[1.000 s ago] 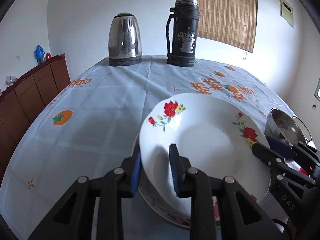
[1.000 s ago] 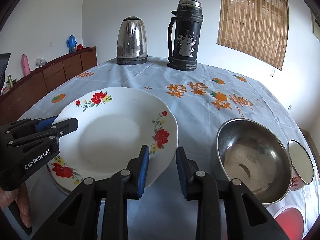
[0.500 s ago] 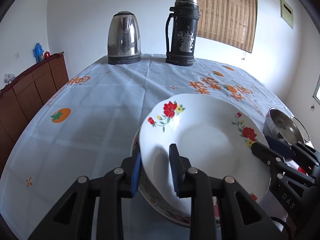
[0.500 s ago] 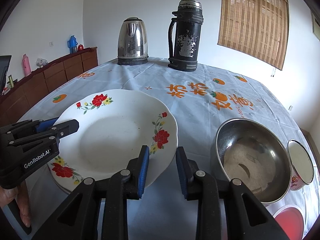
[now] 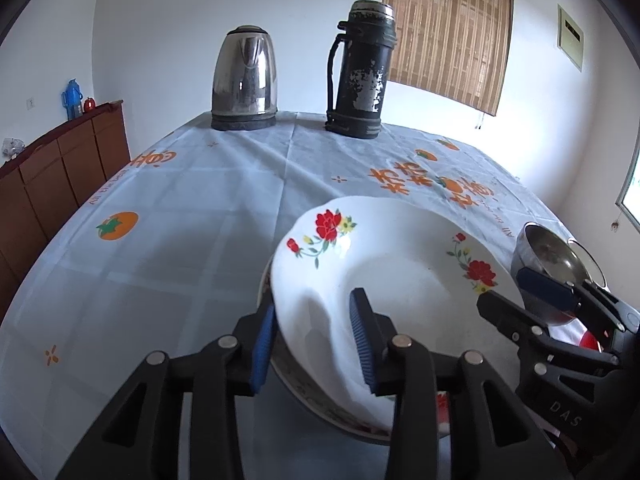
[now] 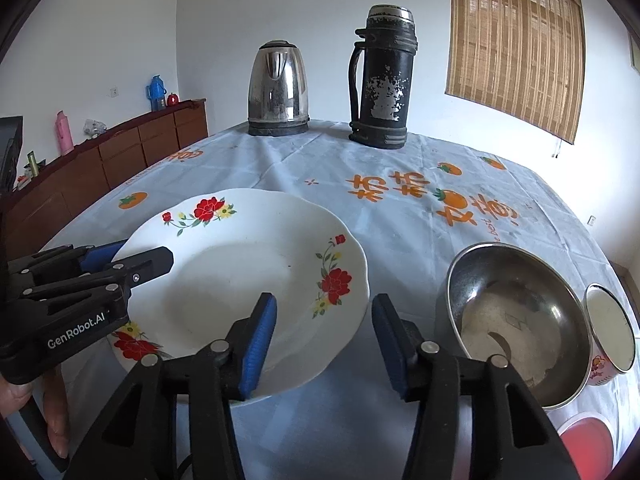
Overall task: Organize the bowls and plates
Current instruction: 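Open both tools and release the red-floral plate, then move both tools to the rim of the pink plastic bowl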
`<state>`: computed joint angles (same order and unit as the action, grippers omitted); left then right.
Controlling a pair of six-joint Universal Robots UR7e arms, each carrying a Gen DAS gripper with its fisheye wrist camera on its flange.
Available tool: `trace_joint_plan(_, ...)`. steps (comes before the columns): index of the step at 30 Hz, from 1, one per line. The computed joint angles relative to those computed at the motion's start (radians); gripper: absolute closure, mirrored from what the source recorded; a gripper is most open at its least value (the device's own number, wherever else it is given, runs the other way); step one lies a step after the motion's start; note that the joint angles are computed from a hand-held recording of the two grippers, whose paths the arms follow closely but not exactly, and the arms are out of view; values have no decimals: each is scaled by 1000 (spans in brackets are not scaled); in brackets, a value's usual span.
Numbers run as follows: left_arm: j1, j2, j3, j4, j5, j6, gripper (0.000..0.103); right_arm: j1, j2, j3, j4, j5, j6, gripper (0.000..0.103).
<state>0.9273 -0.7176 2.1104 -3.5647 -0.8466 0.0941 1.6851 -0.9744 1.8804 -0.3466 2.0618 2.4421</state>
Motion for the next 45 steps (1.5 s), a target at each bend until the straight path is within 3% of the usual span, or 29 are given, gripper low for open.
trace_joint_plan(2,1,-3,4,-6,-8,-3,65,2,-5,8,-17,-1,-4,44)
trace_joint_plan(6,5,-14,21,-19,-76,6,42,2,4,-5,-2,13,-1,44)
trace_joint_plan(10,0,-13,16,2,-84,46,29,2,5,-10,9,19,10,44)
trace_joint_plan(13,-19,2,8,22,-31,82,27,-1,12,-23,27,28,23,44)
trace_joint_plan(15,-51,23,3,64,57,153,24,-1,17,-31,38,35,29,44)
trace_joint_plan(17,-83,64,-10,52,180,211,15,4,24,-37,31,59,24,44)
trace_joint_plan(19,-98,90,-17,-18,240,283,4,1,20,-33,35,44,20,41)
trace_joint_plan(22,-106,102,-17,-83,275,345,3,1,18,-29,28,44,14,41)
trace_joint_plan(25,-104,87,-6,-83,275,334,3,0,14,-23,18,38,9,41)
trace_joint_plan(29,-80,14,25,33,187,161,3,1,0,1,-16,14,-9,41)
trace_joint_plan(33,-59,-60,57,89,80,-18,3,-5,-51,64,-91,-67,-18,41)
trace_joint_plan(38,-100,-73,93,25,39,-36,3,-19,-139,152,-96,-129,37,41)
trace_joint_plan(45,-182,-32,102,25,-46,-64,3,-49,-310,312,-112,-170,48,41)
